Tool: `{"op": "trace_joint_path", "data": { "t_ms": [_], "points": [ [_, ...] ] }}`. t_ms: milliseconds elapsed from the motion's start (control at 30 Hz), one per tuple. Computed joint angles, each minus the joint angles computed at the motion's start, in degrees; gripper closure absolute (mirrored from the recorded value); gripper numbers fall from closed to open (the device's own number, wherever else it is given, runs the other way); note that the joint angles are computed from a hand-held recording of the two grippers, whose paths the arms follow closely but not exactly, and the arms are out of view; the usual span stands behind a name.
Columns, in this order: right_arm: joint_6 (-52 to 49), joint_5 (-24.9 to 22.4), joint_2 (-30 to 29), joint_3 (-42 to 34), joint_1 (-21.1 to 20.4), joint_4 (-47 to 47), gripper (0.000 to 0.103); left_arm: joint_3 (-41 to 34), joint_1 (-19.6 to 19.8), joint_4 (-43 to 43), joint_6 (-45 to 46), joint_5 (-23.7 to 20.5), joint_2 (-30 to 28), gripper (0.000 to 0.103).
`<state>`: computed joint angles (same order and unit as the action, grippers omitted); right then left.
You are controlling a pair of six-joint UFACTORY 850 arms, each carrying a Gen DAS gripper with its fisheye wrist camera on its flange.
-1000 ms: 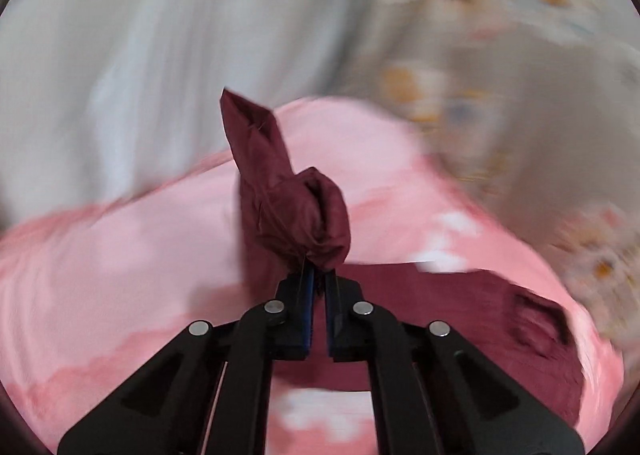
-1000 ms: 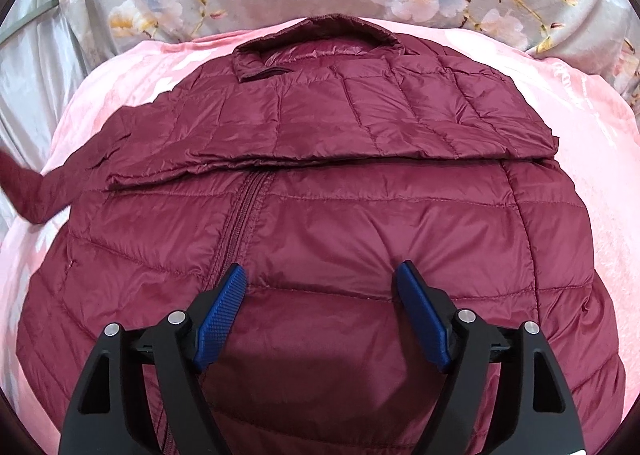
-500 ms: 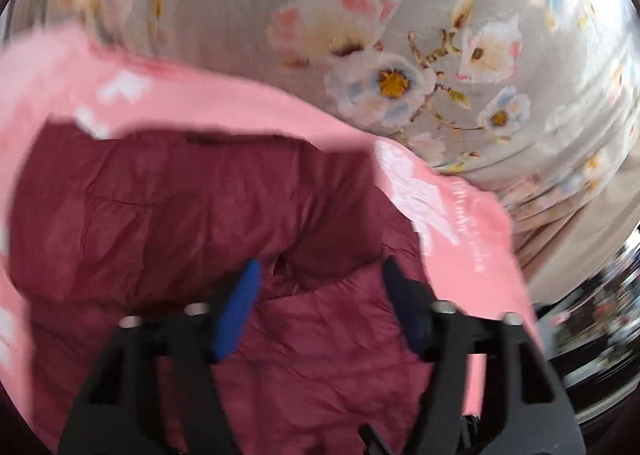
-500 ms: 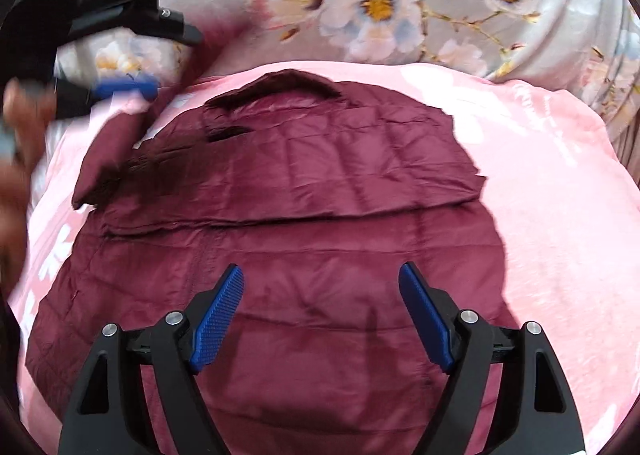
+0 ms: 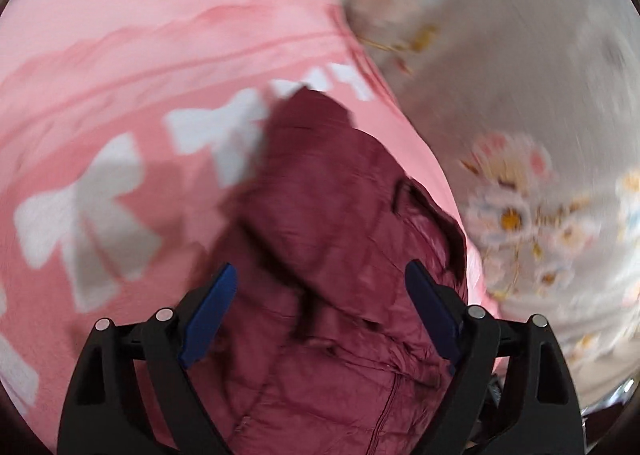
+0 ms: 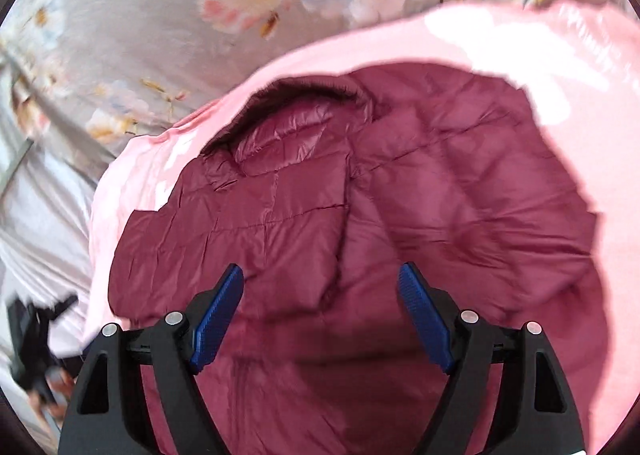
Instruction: Fold large clothes
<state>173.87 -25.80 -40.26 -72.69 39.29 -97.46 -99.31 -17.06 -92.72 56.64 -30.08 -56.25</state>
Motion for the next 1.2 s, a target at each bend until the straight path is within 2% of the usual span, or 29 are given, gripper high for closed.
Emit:
{"op": "trace_joint_path", "data": {
  "t_ms": [33, 67, 100, 133, 167, 200, 233, 300, 367, 467, 567, 633, 700, 733, 767, 800, 867, 933, 1067, 1200],
  "points": [
    [0.68, 1.82, -1.0, -1.03, -0.72, -1.07, 0.03, 0.32, 0.25, -0.48, 0.35, 0.12, 0.15, 0.02],
    [-0.81, 4.24, -2.32, -2.67, -1.6, -0.56, 0.042, 0.48, 0.37, -0.94, 0.87, 0.29, 0.14, 0.02],
    [-3.86, 6.15, -3.25, -4.19, -2.31, 0.78, 0.09, 0.48, 0.5, -0.95, 1.11, 0.17, 0.14, 0.02],
    [-4.92, 6.85, -3.34, -4.64, -2.62, 0.83, 0.099, 0.31, 0.56, -0.78, 1.14, -0.09, 0.02, 0.02],
    [-3.58, 5.64, -2.27, -4.17, -2.62, -1.29, 0.099, -0.06, 0.57, -0.59, 1.19, -0.71, -0.15, 0.02],
    [-1.94, 2.03, -0.02, -2.68, -2.04, -3.78, 0.099, -0.53, 0.58, -0.35, 1.27, -1.43, -0.35, 0.02],
    [-2.7, -2.43, 1.85, -1.47, -1.05, -3.87, 0.099, -0.63, 0.45, -0.26, 1.34, -1.74, -0.34, 0.02],
    [-9.95, -12.41, 5.91, 0.54, 1.23, 1.65, 0.099, -1.93, 0.45, 1.2, 0.36, -2.83, -1.08, 0.02],
    [-16.11, -17.29, 8.48, 1.44, 2.21, 5.98, 0.099, -3.76, -0.08, 2.83, -1.32, -3.23, -2.1, 0.02],
    [-26.77, -20.71, 9.58, 0.83, 2.23, 13.36, 0.099, -8.3, -1.36, 7.13, -6.64, -3.9, -4.89, 0.02],
    [-32.04, -20.0, 8.98, 0.45, 1.74, 17.19, 0.099, -14.69, -2.63, 13.01, -13.94, -4.48, -8.85, 0.02],
    [-32.97, -18.45, 7.99, 0.34, 1.41, 17.89, 0.099, -18.94, -3.63, 20.48, -21.15, -1.45, -11.15, 0.028],
    [-33.17, -16.89, 7.0, 0.59, 1.31, 18.25, 0.099, -22.35, -4.77, 32.47, -30.89, 3.41, -12.86, 0.055],
    [-32.66, -16.08, 7.07, 1.49, 1.16, 17.95, 0.099, -23.32, -5.13, 38.47, -35.82, 5.08, -13.37, 0.064],
    [-32.17, -15.14, 6.55, 1.88, 1.14, 17.88, 0.099, -24.3, -5.33, 44.46, -41.01, 5.85, -13.89, 0.081],
    [-32.35, -13.9, 5.42, 1.7, 1.01, 18.52, 0.099, -24.86, -5.41, 48.58, -44.45, 6.31, -14.23, 0.09],
    [-31.3, -12.1, 4.05, 2.11, 1.03, 18.72, 0.099, -23.69, -5.61, 56.46, -50.53, 9.0, -13.73, 0.1],
    [-29.82, -10.3, 2.72, 2.33, 0.87, 18.83, 0.1, -21.81, -5.54, 60.61, -53.6, 11.11, -12.84, 0.1],
    [-24.96, -6.84, 0.68, 3.5, 0.7, 17.66, 0.1, -22.03, -5.08, 59.51, -50.88, 10.06, -13.65, 0.1],
    [-24.56, -7.6, -0.99, 3.19, 1.44, 18.54, 0.099, -20.02, -5.73, 62.9, -51.57, 12.87, -12.81, 0.1]
  ]
}}
